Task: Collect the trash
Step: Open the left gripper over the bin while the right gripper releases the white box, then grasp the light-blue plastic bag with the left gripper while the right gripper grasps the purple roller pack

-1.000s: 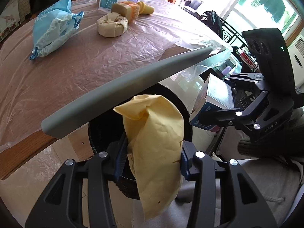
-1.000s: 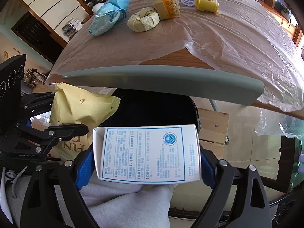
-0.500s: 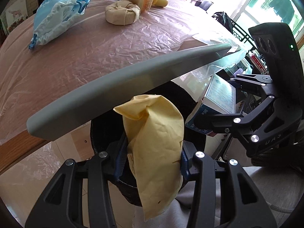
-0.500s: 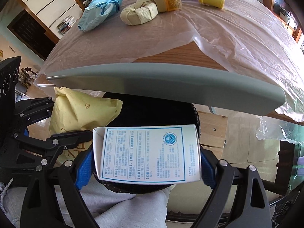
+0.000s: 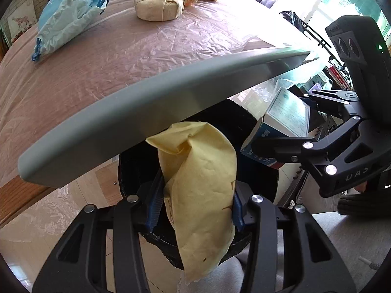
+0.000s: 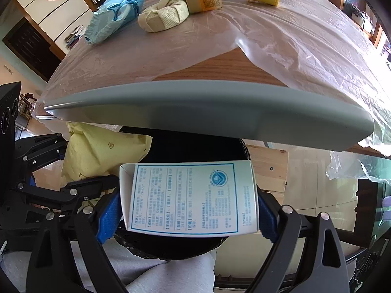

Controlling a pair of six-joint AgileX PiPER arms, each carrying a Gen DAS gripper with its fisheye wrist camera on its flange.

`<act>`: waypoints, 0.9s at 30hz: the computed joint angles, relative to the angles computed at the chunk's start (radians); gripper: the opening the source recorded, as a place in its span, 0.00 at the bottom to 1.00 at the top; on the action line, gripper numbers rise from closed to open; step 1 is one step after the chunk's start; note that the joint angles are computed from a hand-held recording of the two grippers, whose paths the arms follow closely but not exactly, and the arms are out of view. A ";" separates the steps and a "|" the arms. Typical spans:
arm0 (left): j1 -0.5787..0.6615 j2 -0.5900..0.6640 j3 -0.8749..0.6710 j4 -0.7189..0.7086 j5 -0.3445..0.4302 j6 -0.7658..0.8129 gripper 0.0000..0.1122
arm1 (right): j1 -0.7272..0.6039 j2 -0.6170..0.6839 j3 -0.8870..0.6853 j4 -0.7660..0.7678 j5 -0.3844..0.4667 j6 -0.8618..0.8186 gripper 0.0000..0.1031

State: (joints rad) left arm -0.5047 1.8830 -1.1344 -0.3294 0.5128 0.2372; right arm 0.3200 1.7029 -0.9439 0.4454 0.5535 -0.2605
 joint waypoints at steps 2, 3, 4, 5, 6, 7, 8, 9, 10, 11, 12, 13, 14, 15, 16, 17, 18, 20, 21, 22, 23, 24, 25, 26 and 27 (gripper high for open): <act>0.000 0.002 -0.001 0.003 -0.001 -0.002 0.42 | 0.003 0.004 -0.002 -0.003 -0.001 0.002 0.85; 0.001 0.003 0.000 0.001 -0.003 0.000 0.42 | 0.004 0.007 -0.001 -0.001 -0.004 -0.002 0.85; -0.004 0.003 -0.001 0.007 -0.004 -0.010 0.42 | 0.005 0.010 -0.004 -0.002 -0.004 -0.001 0.85; -0.008 0.005 -0.005 0.012 -0.004 -0.019 0.42 | 0.007 0.011 -0.004 -0.003 -0.005 0.001 0.85; -0.016 0.005 -0.010 0.020 -0.002 -0.035 0.42 | 0.007 0.011 -0.004 -0.002 -0.005 -0.001 0.85; -0.014 0.010 -0.017 0.014 0.002 -0.028 0.42 | 0.005 0.009 -0.002 0.000 -0.004 -0.005 0.85; -0.009 0.014 -0.022 -0.011 0.005 -0.001 0.43 | 0.002 0.008 -0.001 0.005 -0.003 -0.012 0.85; -0.005 0.013 -0.023 -0.027 0.008 0.017 0.47 | -0.001 0.006 0.001 0.021 -0.003 -0.030 0.86; -0.006 0.008 -0.019 -0.027 0.000 0.015 0.51 | -0.001 0.000 0.008 0.040 -0.005 -0.047 0.86; 0.003 -0.010 -0.001 -0.017 -0.009 0.014 0.61 | -0.003 -0.003 0.010 0.049 -0.002 -0.057 0.86; -0.004 -0.023 0.011 0.021 -0.029 -0.021 0.69 | -0.004 -0.011 0.016 0.044 -0.010 -0.048 0.87; -0.003 -0.029 0.011 0.022 -0.031 -0.019 0.72 | -0.009 -0.014 0.016 0.042 -0.010 -0.046 0.87; 0.002 -0.036 0.015 0.008 -0.030 -0.005 0.73 | -0.013 -0.014 0.013 0.033 -0.002 -0.037 0.87; 0.010 -0.035 0.010 0.000 -0.021 0.007 0.73 | -0.018 -0.015 0.012 0.023 0.008 -0.024 0.87; 0.015 -0.037 0.008 -0.003 -0.014 0.013 0.73 | -0.026 -0.018 0.012 0.029 0.017 -0.031 0.87; 0.020 -0.044 0.012 -0.010 -0.008 0.023 0.73 | -0.036 -0.028 0.017 0.041 0.027 -0.045 0.87; 0.025 -0.053 0.018 -0.019 -0.005 0.034 0.73 | -0.044 -0.040 0.022 0.045 0.032 -0.055 0.87; 0.039 -0.089 0.039 -0.039 0.005 0.062 0.73 | -0.054 -0.085 0.036 0.021 0.042 -0.054 0.87; 0.048 -0.102 0.049 -0.052 0.007 0.080 0.73 | -0.057 -0.113 0.042 0.001 0.053 -0.047 0.87; 0.061 -0.129 0.064 -0.073 0.017 0.104 0.73 | -0.063 -0.137 0.043 -0.008 0.064 -0.051 0.87; 0.075 -0.156 0.073 -0.095 0.028 0.127 0.73 | -0.069 -0.166 0.043 -0.019 0.076 -0.052 0.87; 0.069 -0.174 0.070 -0.092 0.035 0.112 0.73 | -0.076 -0.197 0.041 -0.030 0.088 -0.053 0.87; 0.085 -0.203 0.073 -0.116 0.047 0.135 0.73 | -0.082 -0.219 0.030 -0.040 0.100 -0.050 0.87; 0.105 -0.231 0.072 -0.142 0.058 0.156 0.74 | -0.087 -0.243 0.020 -0.054 0.103 -0.039 0.90; 0.122 -0.249 0.067 -0.158 0.065 0.169 0.78 | -0.092 -0.268 0.004 -0.079 0.099 -0.015 0.93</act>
